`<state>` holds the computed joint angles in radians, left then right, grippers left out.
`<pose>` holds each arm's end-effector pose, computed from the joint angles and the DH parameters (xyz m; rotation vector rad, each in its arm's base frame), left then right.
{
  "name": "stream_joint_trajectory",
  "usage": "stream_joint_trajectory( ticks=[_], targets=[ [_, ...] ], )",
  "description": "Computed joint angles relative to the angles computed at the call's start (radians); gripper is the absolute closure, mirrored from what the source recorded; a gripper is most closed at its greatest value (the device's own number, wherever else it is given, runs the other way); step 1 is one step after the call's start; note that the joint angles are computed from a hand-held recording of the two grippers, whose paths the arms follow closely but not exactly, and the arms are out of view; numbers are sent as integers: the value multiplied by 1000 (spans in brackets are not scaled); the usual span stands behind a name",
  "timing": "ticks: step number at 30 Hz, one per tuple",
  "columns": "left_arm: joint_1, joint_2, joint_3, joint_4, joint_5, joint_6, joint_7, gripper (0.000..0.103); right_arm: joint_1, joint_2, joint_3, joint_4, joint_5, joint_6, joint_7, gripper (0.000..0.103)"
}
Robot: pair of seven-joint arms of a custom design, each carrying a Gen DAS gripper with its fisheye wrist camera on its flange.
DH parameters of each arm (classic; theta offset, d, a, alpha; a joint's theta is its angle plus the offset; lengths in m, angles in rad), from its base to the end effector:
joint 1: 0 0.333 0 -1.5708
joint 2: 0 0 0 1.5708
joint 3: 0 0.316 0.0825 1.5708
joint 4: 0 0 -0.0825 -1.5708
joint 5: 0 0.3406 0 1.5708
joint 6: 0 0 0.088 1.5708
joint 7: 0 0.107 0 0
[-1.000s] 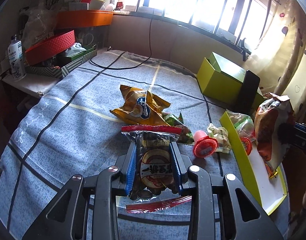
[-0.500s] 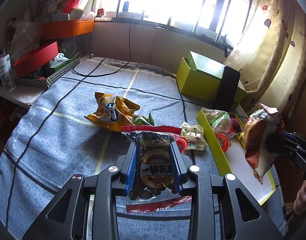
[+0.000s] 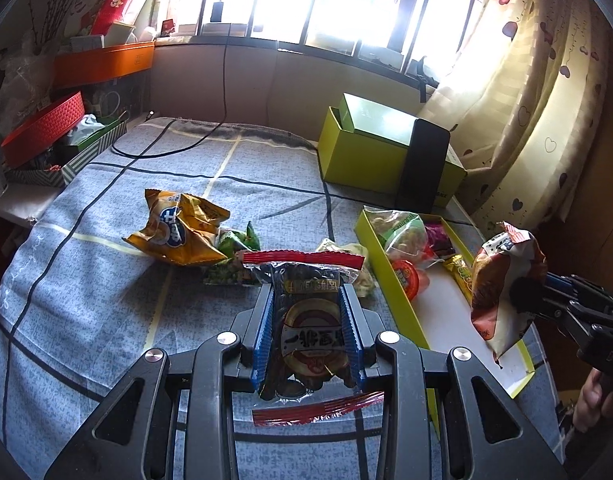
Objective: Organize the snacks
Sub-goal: 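Lift the orange-and-white bag toward the tray with the right tool while the left carries the biscuit packet, then lower the orange-and-white bag into the tray and open the right tool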
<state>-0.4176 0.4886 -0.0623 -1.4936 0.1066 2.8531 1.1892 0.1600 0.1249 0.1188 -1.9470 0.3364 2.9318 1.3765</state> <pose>0.6271 -0.3212 0.5115 -1.6653 1.9665 -1.1020 0.5799 0.1404 0.5389 -1.7715 1.4966 -0.5103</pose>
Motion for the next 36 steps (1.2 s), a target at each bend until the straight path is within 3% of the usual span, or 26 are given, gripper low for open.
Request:
stream_joint_trajectory(
  ticks=[7,16,28,36],
  targets=[
    [28,20,-65,28,-57,-6,78,70,-5,-24,-27,-46,-32,15,57,74],
    [88,47,-187,56,-233,0,273,70,-18,-50,-59,-107,-94,31,147,74],
    [42,112,-197,175,-302,-84,379,70,-32,-59,-93,-141,-191,-11,252,74],
    [14,155,-185,247,-299,-137,388,70,-42,-17,-71,-93,-155,-30,188,74]
  ],
)
